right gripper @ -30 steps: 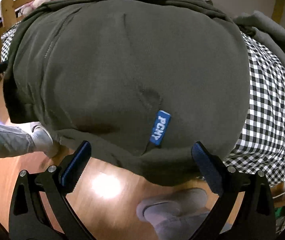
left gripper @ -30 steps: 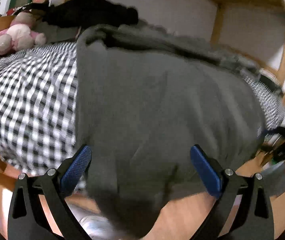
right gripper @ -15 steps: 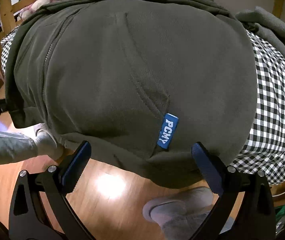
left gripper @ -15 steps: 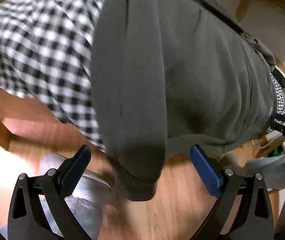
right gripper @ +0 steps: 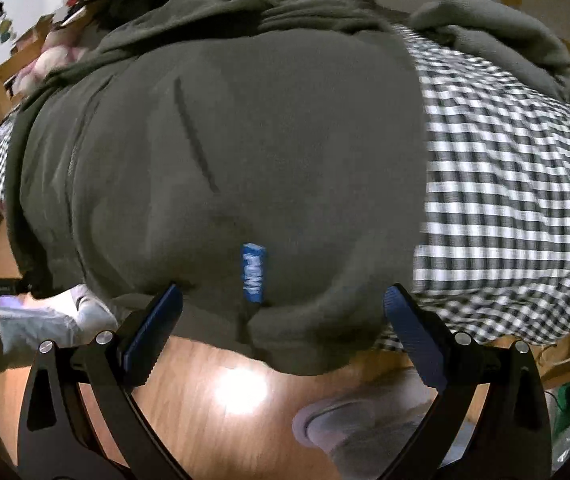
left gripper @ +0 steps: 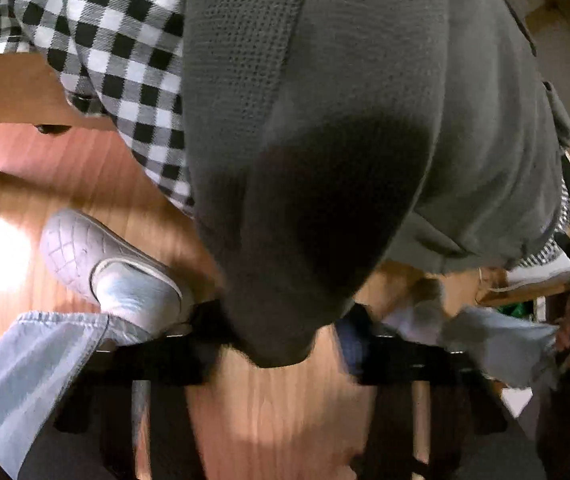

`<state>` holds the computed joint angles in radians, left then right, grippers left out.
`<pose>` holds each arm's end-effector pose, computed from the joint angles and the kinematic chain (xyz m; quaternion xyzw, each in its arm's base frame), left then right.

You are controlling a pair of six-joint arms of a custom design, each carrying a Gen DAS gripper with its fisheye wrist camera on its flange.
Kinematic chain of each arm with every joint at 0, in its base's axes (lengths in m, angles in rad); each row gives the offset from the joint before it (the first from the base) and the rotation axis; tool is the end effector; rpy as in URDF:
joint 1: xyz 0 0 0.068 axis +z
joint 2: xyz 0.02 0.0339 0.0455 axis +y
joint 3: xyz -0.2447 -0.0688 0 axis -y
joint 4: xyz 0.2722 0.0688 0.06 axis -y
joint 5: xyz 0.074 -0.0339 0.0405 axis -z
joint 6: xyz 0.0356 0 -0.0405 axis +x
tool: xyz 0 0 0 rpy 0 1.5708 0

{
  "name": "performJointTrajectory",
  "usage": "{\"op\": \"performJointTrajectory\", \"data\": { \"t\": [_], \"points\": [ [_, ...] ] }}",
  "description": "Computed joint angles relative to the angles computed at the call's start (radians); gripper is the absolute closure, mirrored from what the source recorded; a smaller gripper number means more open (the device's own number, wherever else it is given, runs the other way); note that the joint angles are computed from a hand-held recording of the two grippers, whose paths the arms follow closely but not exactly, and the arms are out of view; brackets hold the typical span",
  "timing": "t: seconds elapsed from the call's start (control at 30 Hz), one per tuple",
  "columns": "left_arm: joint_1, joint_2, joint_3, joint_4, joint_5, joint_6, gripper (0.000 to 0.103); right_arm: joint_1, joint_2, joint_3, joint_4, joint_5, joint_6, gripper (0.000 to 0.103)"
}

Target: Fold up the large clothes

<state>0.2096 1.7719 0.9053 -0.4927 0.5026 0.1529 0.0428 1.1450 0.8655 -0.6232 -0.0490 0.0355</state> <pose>0.3096 0.0483 0.0818 -0.0011 0.9635 -0.2248 0.1451 0.2647 0.0131 0.2329 -0.0115 0.9444 0.0360 0.3266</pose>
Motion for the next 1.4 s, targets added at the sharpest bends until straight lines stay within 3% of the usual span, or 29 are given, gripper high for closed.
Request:
{"op": "performJointTrajectory", "data": {
  "t": [0.03, 0.13, 0.23, 0.3, 0.37, 0.53, 0.67, 0.8, 0.9, 1.0, 1.07, 1.1, 1.13, 1.2, 1.27, 1.3, 1.33, 1.4],
  "points": [
    [0.008, -0.002, 0.01, -0.028, 0.014, 0.016, 0.088, -0.019, -0.011, -0.002, -0.004, -0.009, -0.005, 0.004],
    [0.007, 0.009, 0.061, -0.084, 0.063, 0.028, 0.097, -0.098, -0.047, -0.003, -0.028, -0.043, -0.027, 0.004],
    [0.018, 0.006, 0.071, -0.121, 0.113, 0.041, 0.099, -0.199, -0.065, -0.003, -0.057, -0.111, -0.052, 0.004],
    [0.026, -0.019, 0.08, -0.167, 0.144, 0.044, 0.099, -0.311, -0.039, 0.026, -0.099, -0.23, -0.087, 0.003],
    [0.041, -0.048, 0.099, -0.23, 0.167, 0.071, 0.099, -0.405, 0.026, 0.066, -0.156, -0.366, -0.125, 0.003],
    [0.097, -0.138, 0.193, -0.448, 0.185, 0.19, 0.099, -0.521, 0.213, 0.172, -0.289, -0.513, -0.267, 0.003],
    [0.148, -0.168, 0.253, -0.582, 0.199, 0.275, 0.099, -0.505, 0.314, 0.183, -0.326, -0.582, -0.365, 0.004],
    [0.167, -0.162, 0.297, -0.661, 0.214, 0.315, 0.099, -0.417, 0.331, 0.119, -0.206, -0.554, -0.427, 0.004],
    [0.167, -0.162, 0.325, -0.691, 0.21, 0.329, 0.099, -0.389, 0.405, 0.135, -0.169, -0.651, -0.532, 0.004],
    [0.16, -0.174, 0.348, -0.719, 0.213, 0.33, 0.099, -0.42, 0.603, 0.231, -0.228, -0.735, -0.548, 0.004],
    [0.155, -0.179, 0.349, -0.723, 0.208, 0.331, 0.099, -0.457, 0.752, 0.313, -0.353, -0.855, -0.584, 0.004],
    [0.152, -0.185, 0.347, -0.726, 0.2, 0.332, 0.099, -0.467, 0.757, 0.315, -0.37, -0.908, -0.618, 0.011],
    [0.15, -0.188, 0.345, -0.726, 0.194, 0.331, 0.099, -0.479, 0.808, 0.359, -0.469, -0.969, -0.669, 0.027],
    [0.147, -0.188, 0.339, -0.725, 0.18, 0.329, 0.099, -0.492, 0.854, 0.414, -0.592, -1.006, -0.727, 0.031],
    [0.145, -0.183, 0.334, -0.717, 0.166, 0.325, 0.099, -0.49, 0.831, 0.416, -0.639, -0.979, -0.779, 0.051],
    [0.142, -0.181, 0.329, -0.71, 0.16, 0.322, 0.099, -0.487, 0.826, 0.421, -0.672, -0.973, -0.822, 0.071],
    [0.141, -0.182, 0.324, -0.704, 0.157, 0.318, 0.099, -0.483, 0.824, 0.427, -0.715, -0.969, -0.874, 0.078],
    [0.139, -0.176, 0.314, -0.695, 0.16, 0.308, 0.099, -0.489, 0.817, 0.435, -0.796, -0.982, -0.957, 0.08]
  ]
}}
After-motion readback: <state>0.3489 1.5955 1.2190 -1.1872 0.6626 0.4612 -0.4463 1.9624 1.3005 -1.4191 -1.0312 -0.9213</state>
